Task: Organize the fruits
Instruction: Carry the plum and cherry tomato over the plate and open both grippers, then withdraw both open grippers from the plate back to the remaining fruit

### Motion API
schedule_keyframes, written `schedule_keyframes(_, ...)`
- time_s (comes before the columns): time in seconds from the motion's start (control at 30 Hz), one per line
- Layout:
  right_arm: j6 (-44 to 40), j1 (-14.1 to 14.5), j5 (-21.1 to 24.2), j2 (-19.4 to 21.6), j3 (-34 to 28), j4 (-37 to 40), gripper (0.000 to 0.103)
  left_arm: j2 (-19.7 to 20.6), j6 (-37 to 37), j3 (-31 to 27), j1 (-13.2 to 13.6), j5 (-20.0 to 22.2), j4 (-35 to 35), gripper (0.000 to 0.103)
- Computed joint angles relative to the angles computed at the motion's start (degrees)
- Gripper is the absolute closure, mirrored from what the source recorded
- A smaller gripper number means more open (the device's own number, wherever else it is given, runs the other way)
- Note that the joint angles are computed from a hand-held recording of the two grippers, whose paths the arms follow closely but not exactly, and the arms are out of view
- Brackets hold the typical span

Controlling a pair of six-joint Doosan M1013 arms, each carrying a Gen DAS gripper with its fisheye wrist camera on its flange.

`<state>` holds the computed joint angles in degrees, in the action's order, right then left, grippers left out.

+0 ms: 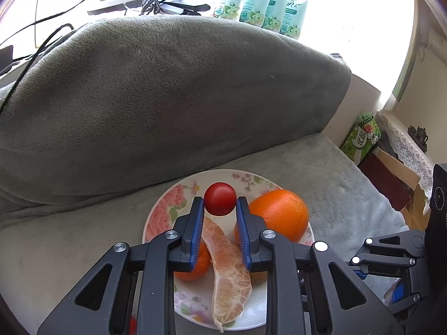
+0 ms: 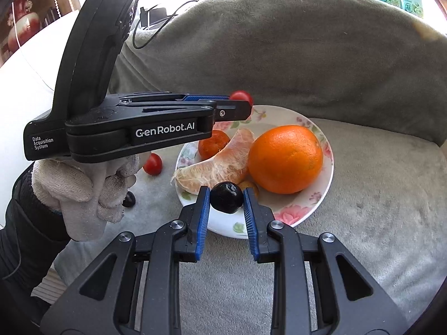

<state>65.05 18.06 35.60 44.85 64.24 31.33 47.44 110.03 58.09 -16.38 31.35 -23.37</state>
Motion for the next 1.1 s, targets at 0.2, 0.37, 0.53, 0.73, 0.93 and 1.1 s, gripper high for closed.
schedule_keyframes(0.2,-0.41,0.03,-0.63,-0.48,0.71,0.15,0.076,-0.22,-0.17,0.3,-0.1,-0.71,0.19,0.081)
schedule_keyframes(0.37,-1.5,0.25,-2.91,-1.35,1.97,0.15,0.039,-0.4,-0.82,0.56,-0.22,-1.0,0.96,0.073)
schedule_keyframes(0.53,-2.22,0.25,-4.05,-2.04,2.76,0.74,0.029,-0.71,-0.73,1.06,-0.27,-1.73,0.63,0.042)
schedule_keyframes(0.73,-3.91,0.2,-5.29,-2.95,4.07,2.68,0.013,-1.16,-2.49,1.66,-0.59,-2.63,2.79,0.029)
schedule_keyframes(0.93,-2.49,0.52,-5.04,-3.02,3.82,0.33,0.012,-1.62,-3.57,2.23,-0.91,-3.14,4.41,0.025)
schedule_keyframes(1.1,-1.92,0.5,-5.06,-3.27,4.08,-0.31,0.012,-2.28,-3.58,3.15,-0.98,-3.96,4.59,0.025)
